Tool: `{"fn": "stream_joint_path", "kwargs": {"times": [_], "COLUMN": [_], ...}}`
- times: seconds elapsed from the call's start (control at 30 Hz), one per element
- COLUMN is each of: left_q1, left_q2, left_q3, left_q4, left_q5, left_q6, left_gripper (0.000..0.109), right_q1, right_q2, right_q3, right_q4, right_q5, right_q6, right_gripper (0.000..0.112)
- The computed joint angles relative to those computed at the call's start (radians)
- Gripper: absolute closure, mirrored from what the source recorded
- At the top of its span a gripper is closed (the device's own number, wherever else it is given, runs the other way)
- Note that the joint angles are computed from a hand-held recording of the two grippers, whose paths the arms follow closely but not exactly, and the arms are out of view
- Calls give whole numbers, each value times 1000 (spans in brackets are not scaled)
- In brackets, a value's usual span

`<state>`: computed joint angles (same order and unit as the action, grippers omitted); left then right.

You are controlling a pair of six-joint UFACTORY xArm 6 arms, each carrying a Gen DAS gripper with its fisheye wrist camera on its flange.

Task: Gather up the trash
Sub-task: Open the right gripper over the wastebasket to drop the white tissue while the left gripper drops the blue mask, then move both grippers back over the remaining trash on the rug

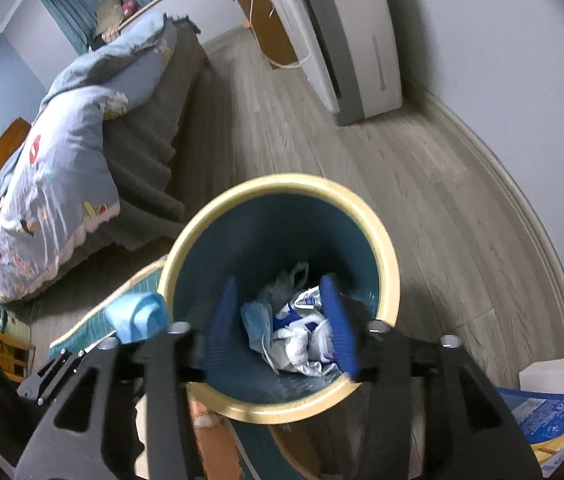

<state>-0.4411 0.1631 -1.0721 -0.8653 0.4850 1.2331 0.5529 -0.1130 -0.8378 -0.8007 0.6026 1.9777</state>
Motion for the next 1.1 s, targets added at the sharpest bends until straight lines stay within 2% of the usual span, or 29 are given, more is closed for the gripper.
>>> {"fn": "stream_joint_path", "kwargs": {"times": [0.07,0.17,0.2,0.33,0.47,0.77,1.1], "left_q1": [1,1,-1,2,2,45,176], "left_q2": [-1,-7,-9,-3,-4,-76,-216], "left_q3": [-2,2,5,0,9,63,158], "left_q4": [-11,-35,-37,-13,15,18,18], "left_q5": [-4,-20,-36,-48,-79,-94,-67], "left_q6": [2,13,9,-20,-33,-14,34], "left_gripper": [34,18,16,14,14,13,13], "right_q1": [2,3,4,0,0,30,83], "right_q2": [-2,0,-2,-3,1,22,84], "right_q3": [-1,-4,-4,-3,-10,-65,-171], "right_q4": [-2,9,8,2,6,29,58], "right_q5": [8,10,11,1,-2,54,102], "right_q6": [6,1,5,19,16,-1,-36], "right_gripper": [46,33,31,20,16,15,15]}}
